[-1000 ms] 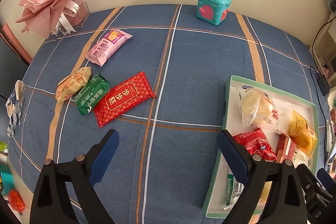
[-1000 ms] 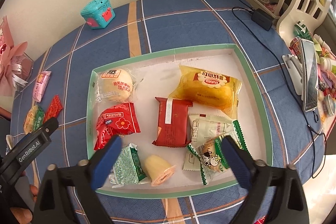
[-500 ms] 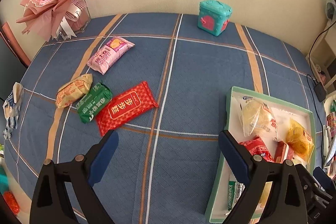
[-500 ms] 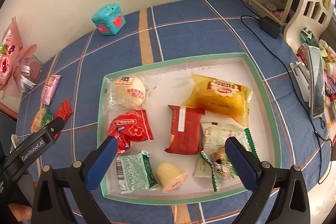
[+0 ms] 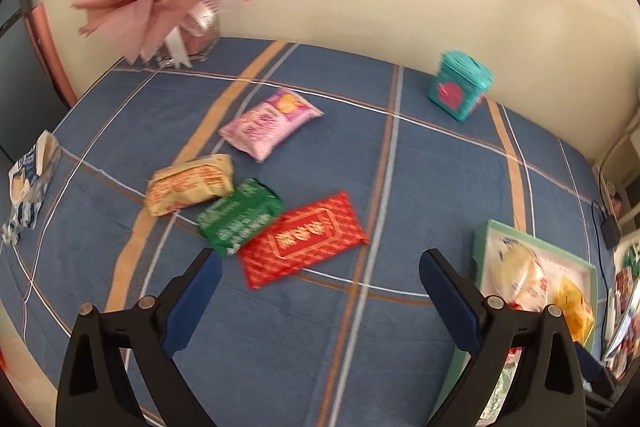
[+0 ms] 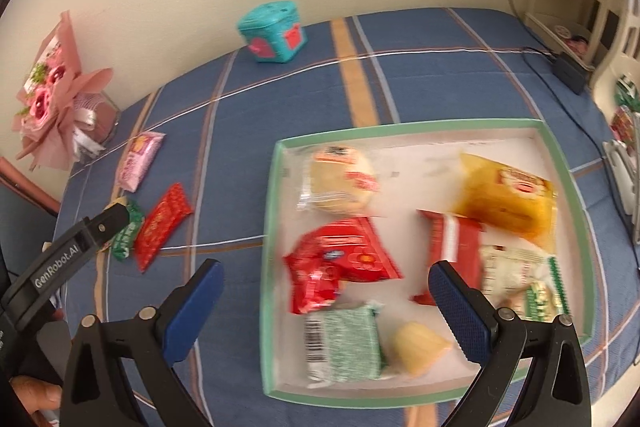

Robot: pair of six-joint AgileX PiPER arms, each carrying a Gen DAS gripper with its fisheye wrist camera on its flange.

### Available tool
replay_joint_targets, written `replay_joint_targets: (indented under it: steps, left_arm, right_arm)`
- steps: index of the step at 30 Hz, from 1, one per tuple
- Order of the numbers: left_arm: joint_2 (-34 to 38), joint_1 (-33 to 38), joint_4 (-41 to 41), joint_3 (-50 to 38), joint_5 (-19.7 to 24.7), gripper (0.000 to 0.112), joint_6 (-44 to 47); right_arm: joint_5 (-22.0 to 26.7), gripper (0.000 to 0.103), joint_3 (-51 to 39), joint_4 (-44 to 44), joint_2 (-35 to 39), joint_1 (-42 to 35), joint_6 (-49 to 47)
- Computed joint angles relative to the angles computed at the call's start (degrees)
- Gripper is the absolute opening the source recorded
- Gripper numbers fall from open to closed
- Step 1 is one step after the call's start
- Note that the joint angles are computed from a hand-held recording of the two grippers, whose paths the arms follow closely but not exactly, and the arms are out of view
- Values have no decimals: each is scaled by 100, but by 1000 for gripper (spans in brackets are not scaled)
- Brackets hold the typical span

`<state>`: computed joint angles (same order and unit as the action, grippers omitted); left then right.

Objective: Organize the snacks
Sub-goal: 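Move both open tools toward the red and green packs on the bed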

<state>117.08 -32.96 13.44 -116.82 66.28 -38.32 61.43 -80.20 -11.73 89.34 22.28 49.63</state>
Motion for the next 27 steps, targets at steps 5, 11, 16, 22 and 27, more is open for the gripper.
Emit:
replay_joint_targets:
  steps: [5, 11, 16, 22, 27]
  left_arm:
    - [-291, 425, -65, 498, -289, 99, 34]
    - [-449, 941, -228, 759, -423, 99, 352]
    - [-352, 1245, -509, 714, -400, 99, 665]
    - [-85, 1589, -1082, 618, -485, 99, 884]
    - [312, 1673, -1136, 237, -280, 99, 900]
  right_arm:
    - [-158, 103, -388, 174, 493, 314, -115]
    - [-288, 103, -912, 412, 1049, 602, -277]
    - [-217, 103, -1401, 505, 1502, 715, -377]
    - [22, 103, -2221, 650, 2210, 702, -532]
    - [488, 103, -3276, 715, 3043, 666, -586]
